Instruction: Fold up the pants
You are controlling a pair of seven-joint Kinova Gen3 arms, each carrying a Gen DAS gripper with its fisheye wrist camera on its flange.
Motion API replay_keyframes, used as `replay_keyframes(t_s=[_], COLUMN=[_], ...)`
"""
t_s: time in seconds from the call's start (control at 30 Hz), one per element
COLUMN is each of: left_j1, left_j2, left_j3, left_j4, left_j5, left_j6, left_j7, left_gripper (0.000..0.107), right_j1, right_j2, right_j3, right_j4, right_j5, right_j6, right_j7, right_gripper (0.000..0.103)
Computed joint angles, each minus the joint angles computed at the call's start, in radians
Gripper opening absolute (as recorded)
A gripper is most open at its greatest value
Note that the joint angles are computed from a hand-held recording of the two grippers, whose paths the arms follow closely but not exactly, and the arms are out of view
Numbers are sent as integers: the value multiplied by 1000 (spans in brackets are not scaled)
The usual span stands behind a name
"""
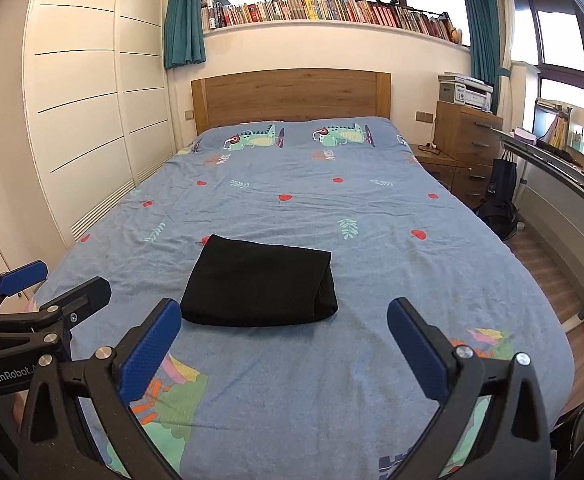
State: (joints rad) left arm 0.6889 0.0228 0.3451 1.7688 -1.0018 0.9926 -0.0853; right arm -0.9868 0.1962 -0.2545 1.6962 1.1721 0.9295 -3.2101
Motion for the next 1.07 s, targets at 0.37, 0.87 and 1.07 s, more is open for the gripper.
replay_keyframes(t_s=[0.37,0.87,1.07], left_j1=[4,10,5], left_j2=[8,8,7], left_j3=[-5,-9,-8], left_j4=[-7,-5,1], left_j5=[-2,-7,-10], left_j6=[5,5,0], left_j7=[-6,-5,-3], left_gripper=[102,102,102], right_j1=[-3,0,2], right_j2=[0,-3,-6], right_j3=[0,-3,-4], right_j4=[2,5,6], right_j5=[7,4,-1], right_j6=[5,1,-4], right_j7=[-2,-2,5], right_gripper=[103,103,103])
